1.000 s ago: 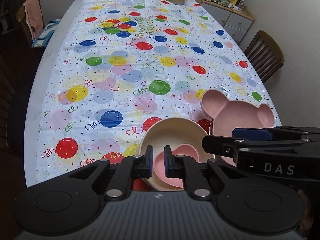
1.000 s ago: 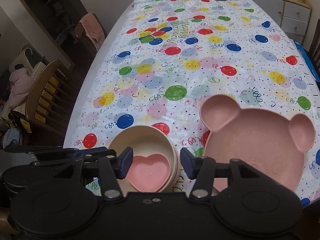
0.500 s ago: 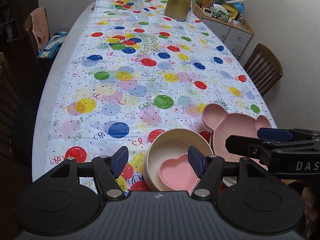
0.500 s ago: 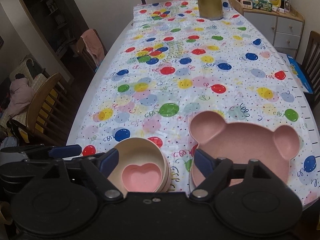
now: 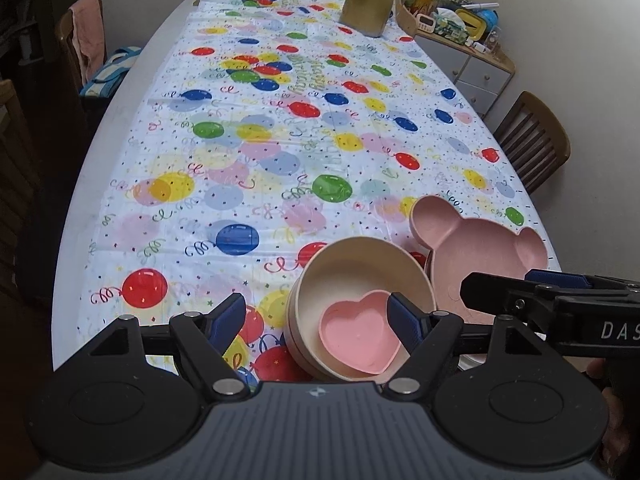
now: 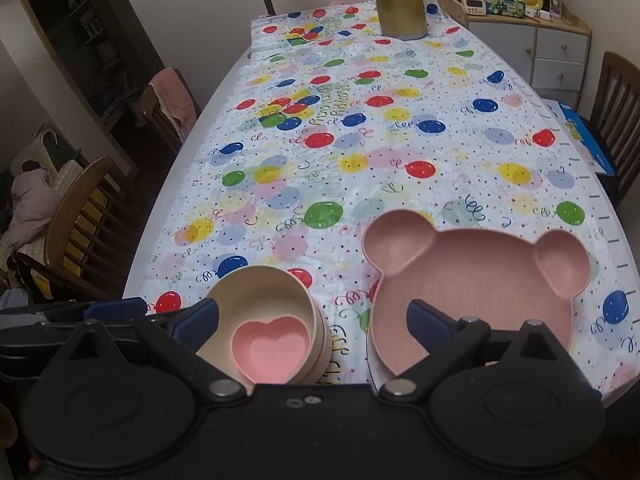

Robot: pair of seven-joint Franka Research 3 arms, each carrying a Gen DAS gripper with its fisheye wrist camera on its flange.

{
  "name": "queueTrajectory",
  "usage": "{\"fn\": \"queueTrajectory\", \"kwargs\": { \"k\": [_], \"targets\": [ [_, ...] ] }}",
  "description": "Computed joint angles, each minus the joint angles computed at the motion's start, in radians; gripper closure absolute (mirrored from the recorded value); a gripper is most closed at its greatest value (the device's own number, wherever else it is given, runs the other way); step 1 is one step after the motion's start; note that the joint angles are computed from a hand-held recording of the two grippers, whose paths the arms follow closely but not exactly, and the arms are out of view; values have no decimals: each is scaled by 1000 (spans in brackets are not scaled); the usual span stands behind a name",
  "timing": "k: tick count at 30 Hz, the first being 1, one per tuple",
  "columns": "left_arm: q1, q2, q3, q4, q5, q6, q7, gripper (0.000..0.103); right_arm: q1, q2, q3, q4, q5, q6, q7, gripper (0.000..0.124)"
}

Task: Organize plates and bowls
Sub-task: 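Move both tools to the rim of the cream bowl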

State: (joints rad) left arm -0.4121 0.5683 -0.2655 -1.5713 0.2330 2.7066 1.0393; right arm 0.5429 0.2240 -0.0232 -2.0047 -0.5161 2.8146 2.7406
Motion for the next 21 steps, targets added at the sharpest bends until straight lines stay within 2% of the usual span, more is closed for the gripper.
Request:
{"fn": "queueTrajectory", "kwargs": {
  "k": [6, 10, 14, 21],
  "targets": [
    [-9, 27, 8, 19, 1, -25, -16, 25, 2, 26, 4, 13, 34, -17, 2, 24],
    [-5, 53, 2, 43, -13, -54, -13, 26, 20, 55, -15, 31, 36, -31, 42, 25],
    [-12, 82, 6, 73, -15, -82, -15, 25, 12, 86, -9, 44, 89, -35, 23, 28],
    [-23, 130, 14, 134, -25, -144, -32, 26, 0, 136, 4, 69, 237, -33, -55, 43]
  ]
}}
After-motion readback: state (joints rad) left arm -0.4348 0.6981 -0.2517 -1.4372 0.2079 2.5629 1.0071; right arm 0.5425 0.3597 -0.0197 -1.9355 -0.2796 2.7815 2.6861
